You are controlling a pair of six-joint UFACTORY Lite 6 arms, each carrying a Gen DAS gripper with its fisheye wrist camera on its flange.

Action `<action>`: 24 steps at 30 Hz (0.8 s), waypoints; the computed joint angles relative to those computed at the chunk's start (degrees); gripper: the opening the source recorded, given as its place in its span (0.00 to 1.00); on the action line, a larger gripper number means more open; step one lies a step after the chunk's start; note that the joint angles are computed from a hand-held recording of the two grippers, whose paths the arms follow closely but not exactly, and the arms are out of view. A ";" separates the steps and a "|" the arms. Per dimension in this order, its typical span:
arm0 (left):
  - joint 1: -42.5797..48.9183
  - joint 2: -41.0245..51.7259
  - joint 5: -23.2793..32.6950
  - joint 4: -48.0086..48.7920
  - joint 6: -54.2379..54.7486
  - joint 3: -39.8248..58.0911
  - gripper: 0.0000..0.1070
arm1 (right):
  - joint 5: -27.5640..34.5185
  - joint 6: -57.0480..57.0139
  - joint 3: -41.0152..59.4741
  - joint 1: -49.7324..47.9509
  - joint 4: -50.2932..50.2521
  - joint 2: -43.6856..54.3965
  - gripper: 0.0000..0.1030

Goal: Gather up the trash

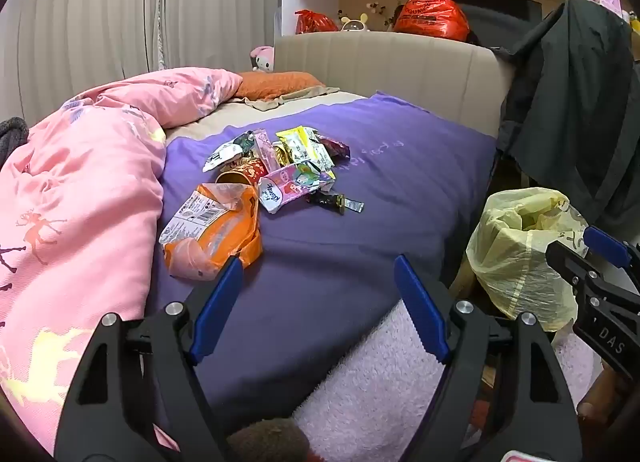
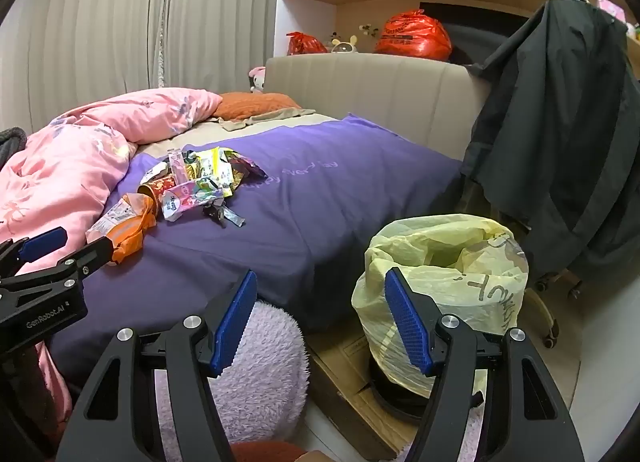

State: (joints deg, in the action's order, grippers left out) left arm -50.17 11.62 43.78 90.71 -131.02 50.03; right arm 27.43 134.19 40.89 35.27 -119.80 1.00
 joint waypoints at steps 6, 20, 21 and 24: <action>0.10 -0.18 -0.46 -0.10 -0.30 -0.09 0.69 | -0.05 -0.03 0.09 0.19 0.19 0.18 0.61; -0.25 -0.96 0.56 -1.26 0.43 -0.88 0.69 | -0.61 2.57 -0.63 -0.47 -2.54 -0.18 0.61; -0.42 -1.05 0.88 -1.43 0.58 -0.96 0.69 | -0.38 2.87 -0.84 -0.28 -2.73 -0.36 0.61; -1.48 -1.03 2.39 -2.78 1.71 -0.52 0.69 | -0.12 3.41 -1.77 0.01 -2.95 -1.32 0.61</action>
